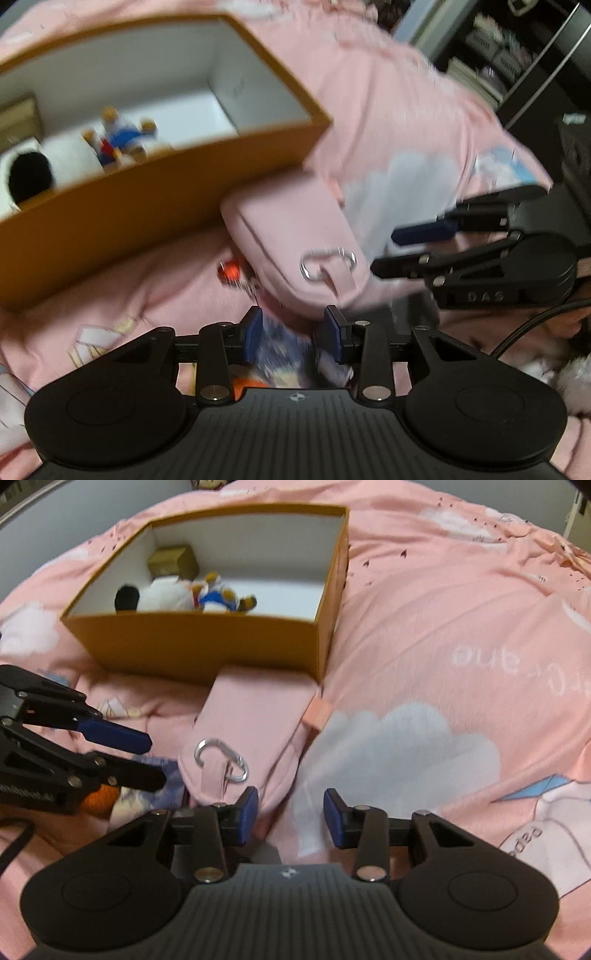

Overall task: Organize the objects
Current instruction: 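Open the left gripper and withdraw both tools toward the pink pouch, then grasp the pink pouch with the left gripper and lift it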

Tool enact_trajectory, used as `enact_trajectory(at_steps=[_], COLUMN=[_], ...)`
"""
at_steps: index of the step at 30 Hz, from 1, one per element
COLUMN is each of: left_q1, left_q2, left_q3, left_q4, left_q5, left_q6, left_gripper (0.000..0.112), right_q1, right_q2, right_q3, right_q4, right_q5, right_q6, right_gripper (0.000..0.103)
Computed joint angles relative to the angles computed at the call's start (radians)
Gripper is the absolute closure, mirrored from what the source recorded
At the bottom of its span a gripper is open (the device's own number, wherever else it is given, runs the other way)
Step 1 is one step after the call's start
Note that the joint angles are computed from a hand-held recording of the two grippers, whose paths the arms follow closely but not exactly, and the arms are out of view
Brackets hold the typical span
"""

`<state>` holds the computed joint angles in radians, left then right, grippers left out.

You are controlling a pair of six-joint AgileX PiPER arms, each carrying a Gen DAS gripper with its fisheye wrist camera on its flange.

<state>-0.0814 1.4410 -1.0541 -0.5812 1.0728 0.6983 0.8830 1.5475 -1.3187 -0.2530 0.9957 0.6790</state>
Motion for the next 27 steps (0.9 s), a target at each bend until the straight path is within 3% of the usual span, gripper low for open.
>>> enact_trajectory(at_steps=[5, 10, 16, 20, 25, 27], left_q1=[-0.034, -0.016, 0.056, 0.095, 0.091, 0.073], left_q2=[0.034, 0.025, -0.019, -0.034, -0.056, -0.057], left_q3=[0.005, 0.016, 0.030, 0.029, 0.033, 0.018], left_q4=[0.011, -0.042, -0.151, -0.213, -0.234, -0.199], left_q5=[-0.018, -0.018, -0.004, -0.021, -0.077, -0.080], left_q6=[-0.006, 0.056, 0.137, 0.163, 0.161, 0.154], left_gripper=[0.072, 0.083, 0.083, 0.083, 0.083, 0.078], right_q1=[-0.006, -0.024, 0.011, 0.027, 0.023, 0.012], right_q2=[0.028, 0.031, -0.019, -0.049, -0.010, 0.023], right_q3=[-0.007, 0.002, 0.001, -0.001, -0.045, -0.071], right_q4=[0.033, 0.084, 0.023, -0.045, -0.150, -0.161], right_q5=[0.036, -0.016, -0.043, -0.090, -0.126, -0.121], right_q6=[-0.085, -0.158, -0.112, -0.055, 0.014, 0.014], right_gripper=[0.065, 0.078, 0.080, 0.087, 0.093, 0.093])
